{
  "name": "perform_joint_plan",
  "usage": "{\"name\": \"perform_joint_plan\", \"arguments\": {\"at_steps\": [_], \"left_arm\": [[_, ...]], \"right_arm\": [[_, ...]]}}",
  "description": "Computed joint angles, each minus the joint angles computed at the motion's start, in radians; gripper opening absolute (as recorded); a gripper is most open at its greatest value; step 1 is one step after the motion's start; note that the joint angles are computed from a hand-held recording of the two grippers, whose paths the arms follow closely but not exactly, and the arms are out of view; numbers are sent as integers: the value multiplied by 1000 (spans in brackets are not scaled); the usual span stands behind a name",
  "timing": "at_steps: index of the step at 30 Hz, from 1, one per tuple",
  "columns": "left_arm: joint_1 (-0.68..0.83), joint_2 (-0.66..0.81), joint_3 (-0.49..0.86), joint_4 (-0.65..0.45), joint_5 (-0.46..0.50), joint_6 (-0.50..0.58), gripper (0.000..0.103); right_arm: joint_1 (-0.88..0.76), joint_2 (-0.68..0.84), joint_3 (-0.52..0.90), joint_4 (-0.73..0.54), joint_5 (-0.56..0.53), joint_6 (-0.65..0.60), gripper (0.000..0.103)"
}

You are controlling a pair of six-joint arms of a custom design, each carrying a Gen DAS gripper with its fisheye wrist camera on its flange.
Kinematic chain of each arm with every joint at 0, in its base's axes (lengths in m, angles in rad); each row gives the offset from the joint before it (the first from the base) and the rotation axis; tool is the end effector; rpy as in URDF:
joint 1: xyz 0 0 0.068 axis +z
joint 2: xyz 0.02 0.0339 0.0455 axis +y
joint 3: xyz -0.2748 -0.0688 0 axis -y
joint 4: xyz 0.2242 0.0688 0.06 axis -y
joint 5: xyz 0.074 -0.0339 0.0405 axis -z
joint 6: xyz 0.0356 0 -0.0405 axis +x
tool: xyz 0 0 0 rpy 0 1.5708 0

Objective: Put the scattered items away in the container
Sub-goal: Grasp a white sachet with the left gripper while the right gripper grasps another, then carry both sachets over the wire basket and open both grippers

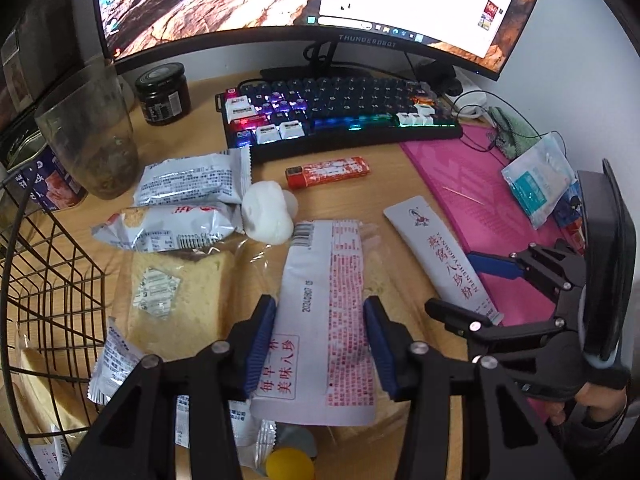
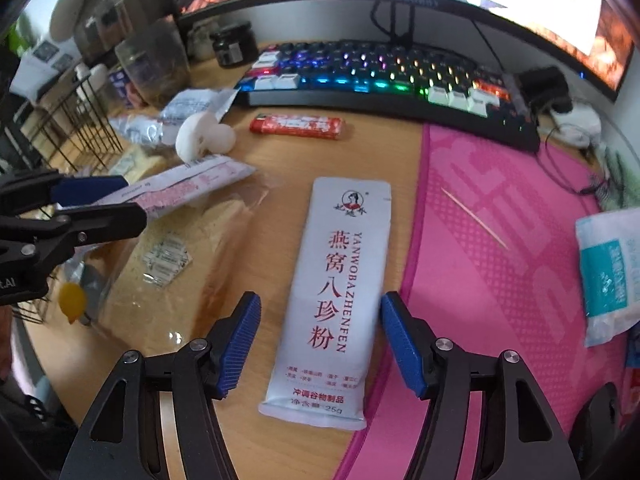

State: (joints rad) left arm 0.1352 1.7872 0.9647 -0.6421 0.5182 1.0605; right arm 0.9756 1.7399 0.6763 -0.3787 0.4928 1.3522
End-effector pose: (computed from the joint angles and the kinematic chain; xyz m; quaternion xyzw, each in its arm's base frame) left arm 0.2864 0.0212 0.1541 0.4430 0.8577 -0.1826 0.1864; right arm 0.1491 0.1902 0.1131 0.1965 0.9478 -0.0392 0.2482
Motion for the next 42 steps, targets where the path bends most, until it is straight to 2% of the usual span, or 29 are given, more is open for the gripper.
{"name": "perform_joint_plan", "arguments": {"at_steps": [1, 2, 3, 9, 13, 14, 15, 16, 18, 19, 20, 25, 26, 28, 30, 34, 42], "left_arm": [[1, 4, 3, -1, 2, -1, 52], [2, 4, 2, 0, 2, -1, 51], [3, 6, 5, 0, 4, -2, 51], [21, -19, 7, -20, 22, 8, 51], [31, -44, 7, -36, 29, 15, 51], [26, -49, -2, -24, 12, 17, 51], [-2, -56, -40, 25, -56, 21, 51], [-13, -52, -59, 53, -81, 20, 52], [-30, -34, -94, 107, -123, 6, 55], [-26, -26, -97, 115, -115, 4, 64], [-23, -19, -88, 111, -110, -4, 67], [-24, 30, -58, 103, -106, -21, 70], [-26, 28, -62, 108, -106, -19, 69], [-20, 46, -32, 43, -82, 0, 51], [-28, 30, -40, 49, -88, -2, 50], [-8, 10, -19, -8, -52, 15, 50], [66, -123, 11, -141, 41, 85, 50]], "right_arm": [[7, 9, 3, 4, 10, -10, 63], [14, 14, 12, -9, 14, -14, 57], [17, 13, 19, -24, 14, -14, 45], [38, -21, -8, 19, 5, -7, 43], [70, -48, 14, -38, 36, 30, 43], [82, -57, 25, -65, 47, 43, 43], [83, -62, 30, -76, 50, 43, 43], [90, -69, 33, -85, 55, 50, 43], [103, -81, 29, -84, 59, 60, 43], [107, -84, 27, -79, 59, 62, 43], [112, -83, 25, -76, 59, 70, 43], [123, -95, 4, -55, 59, 81, 43], [122, -99, -1, -51, 58, 79, 43], [117, -102, -7, -43, 58, 77, 43], [113, -105, -11, -41, 60, 76, 43], [121, -113, -4, -59, 73, 86, 43], [178, -139, 81, -208, 136, 146, 43]]}}
